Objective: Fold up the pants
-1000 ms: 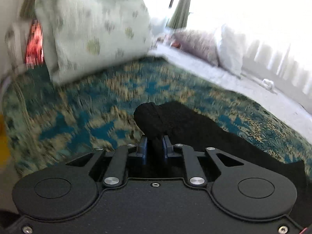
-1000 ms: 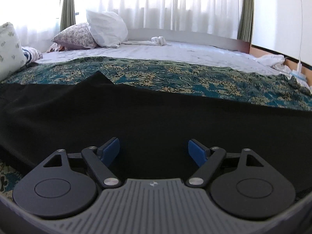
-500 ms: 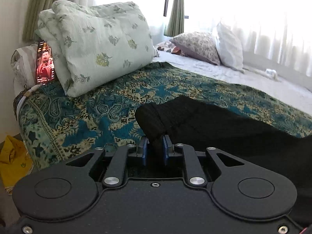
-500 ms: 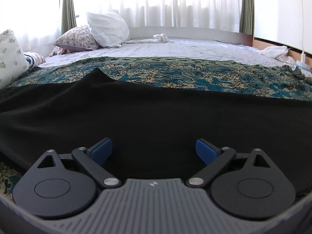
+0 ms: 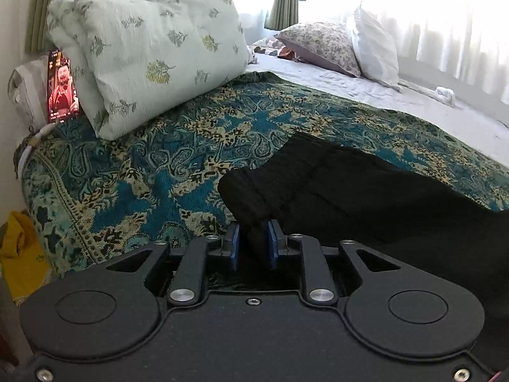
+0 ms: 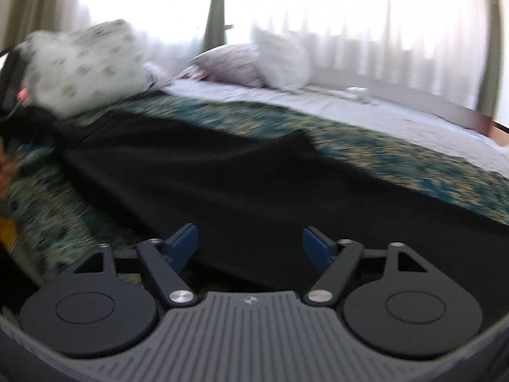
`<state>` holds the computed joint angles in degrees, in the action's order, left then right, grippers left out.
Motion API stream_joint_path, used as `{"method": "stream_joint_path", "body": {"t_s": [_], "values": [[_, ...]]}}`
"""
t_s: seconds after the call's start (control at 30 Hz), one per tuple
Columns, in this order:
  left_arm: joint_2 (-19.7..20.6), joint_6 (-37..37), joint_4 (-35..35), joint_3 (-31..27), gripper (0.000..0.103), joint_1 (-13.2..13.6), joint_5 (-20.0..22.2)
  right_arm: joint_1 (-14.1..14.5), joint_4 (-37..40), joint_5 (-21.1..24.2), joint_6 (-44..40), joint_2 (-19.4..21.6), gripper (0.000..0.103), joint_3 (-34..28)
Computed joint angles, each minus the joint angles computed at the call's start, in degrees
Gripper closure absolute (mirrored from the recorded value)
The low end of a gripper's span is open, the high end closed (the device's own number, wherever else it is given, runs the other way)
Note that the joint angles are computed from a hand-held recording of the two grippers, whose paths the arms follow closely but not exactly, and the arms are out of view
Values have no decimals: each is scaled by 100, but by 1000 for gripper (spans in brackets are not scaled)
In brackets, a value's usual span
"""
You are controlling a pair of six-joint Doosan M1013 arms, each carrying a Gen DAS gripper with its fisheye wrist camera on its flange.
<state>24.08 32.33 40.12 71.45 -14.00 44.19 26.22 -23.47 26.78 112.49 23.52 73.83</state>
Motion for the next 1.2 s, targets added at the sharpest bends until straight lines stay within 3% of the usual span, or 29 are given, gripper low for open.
{"method": "stream_joint_path", "body": {"t_s": [0.23, 0.37, 0.53, 0.7, 0.77, 0.83, 0.97, 1.03, 1.1, 1.2], "values": [[-10, 85, -136, 8, 83, 31, -55, -2, 1196, 14, -1010, 32, 24, -100], [-19, 99, -128, 40, 82, 36, -96, 93, 45, 184, -98, 103, 24, -166], [-46, 194, -174, 86, 81, 48, -161, 61, -47, 424, 177, 73, 27, -136], [-42, 309, 4, 76, 81, -14, -73, -183, 1214, 385, -266, -21, 27, -162], [-38, 300, 92, 87, 81, -36, -55, -231, 914, 260, 449, 32, 28, -275], [-35, 263, 103, 88, 80, -42, -50, -225, 308, 310, 1262, 166, 35, -465], [-40, 285, 54, 68, 79, -36, -35, -162, -364, 832, 1969, 523, 48, -914], [-40, 305, 35, 29, 70, -35, 10, -129, -417, 1151, 1907, 664, 47, -1027], [-54, 158, 144, -13, 63, -59, 85, -76, -918, 1027, 2101, 657, 42, -902], [-103, -340, 758, -28, 60, -165, 137, -65, -963, 1025, 2160, 650, 40, -890]]}}
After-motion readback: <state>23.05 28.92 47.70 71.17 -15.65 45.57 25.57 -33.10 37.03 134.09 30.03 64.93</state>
